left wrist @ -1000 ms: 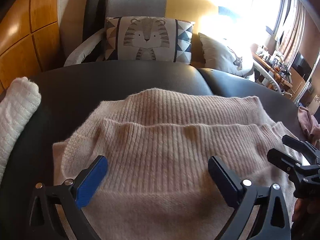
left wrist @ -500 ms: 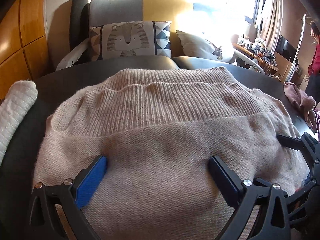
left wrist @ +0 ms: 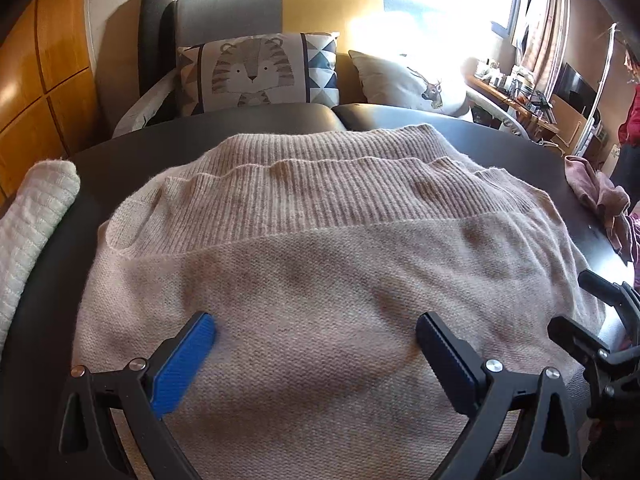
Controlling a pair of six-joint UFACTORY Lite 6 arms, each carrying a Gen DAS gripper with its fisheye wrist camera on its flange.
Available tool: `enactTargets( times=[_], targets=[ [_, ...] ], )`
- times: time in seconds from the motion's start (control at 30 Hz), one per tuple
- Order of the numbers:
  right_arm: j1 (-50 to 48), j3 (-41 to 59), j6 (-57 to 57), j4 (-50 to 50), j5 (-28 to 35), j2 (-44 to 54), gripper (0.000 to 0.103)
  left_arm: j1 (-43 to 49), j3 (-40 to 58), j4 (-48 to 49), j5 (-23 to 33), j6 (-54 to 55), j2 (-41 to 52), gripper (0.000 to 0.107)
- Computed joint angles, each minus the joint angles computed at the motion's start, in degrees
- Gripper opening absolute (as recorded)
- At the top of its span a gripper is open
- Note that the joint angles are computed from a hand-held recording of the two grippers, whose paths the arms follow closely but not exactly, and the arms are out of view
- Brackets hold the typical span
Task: Fold clothes
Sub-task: 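Press the folded beige sweater flat with both open grippers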
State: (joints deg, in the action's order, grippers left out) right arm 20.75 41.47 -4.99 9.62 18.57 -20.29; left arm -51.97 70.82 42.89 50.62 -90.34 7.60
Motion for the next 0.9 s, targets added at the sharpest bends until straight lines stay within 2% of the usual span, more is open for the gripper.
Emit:
enactTargets(
  times=[0.07,0.1,0.2,0.3,0.37,0.47,0.5,0.57,0.67,0.77,0.83,0.9],
  targets=[
    [-3.22,0.67,-6.38,5.95,1.75,2.25,0.103,0.13,2.08,0.00,-0.69,1.51,1.90,0.103],
    [-3.14,0.05,-7.31,5.33,1.05,2.89,0.103,0.21,3.13,-0.02,-1.01,2.28,2.86,0.103],
    [-0.91,-1.73,-0.89,-3.09,-1.46,2.85,0.103,0.60,2.65,1.33,-1.93,1.43,4.57,0.103],
    [-0.85,-2.11,-0.52,-2.98,-2.04,2.71,0.103,0.44,0.96,3.60,-3.02,-0.57,4.11,0.103],
    [-0.86,-1.80,-0.78,-2.55,-1.57,2.81,0.103,1.28,1.95,1.57,-3.10,1.95,3.87,0.103],
    [-2.01,2.10,-2.23,0.23,2.73,3.82,0.103,2.93,2.85,0.35,-2.90,3.55,3.03,0.103],
    [-2.51,3.68,-3.49,1.88,3.08,4.11,0.103,3.57,3.05,0.23,-2.83,3.76,2.68,0.103],
    [-1.83,8.19,-0.62,-1.08,2.33,6.39,0.103,5.78,2.97,0.11,-3.56,4.82,1.97,0.103],
    [-0.83,17.01,1.96,-2.87,2.28,14.02,0.103,8.94,3.94,0.29,-3.06,5.48,2.46,0.103],
    [-0.46,24.43,-0.36,-0.02,2.04,22.39,0.103,11.62,4.57,0.69,-2.96,6.34,3.47,0.103],
    [-0.25,28.73,-3.60,2.67,2.59,27.65,0.103,13.52,3.53,0.32,-4.41,7.15,3.71,0.103],
    [0.08,30.54,-3.62,1.30,3.03,31.27,0.103,15.13,1.38,0.41,-6.65,7.05,3.17,0.103]
  ],
)
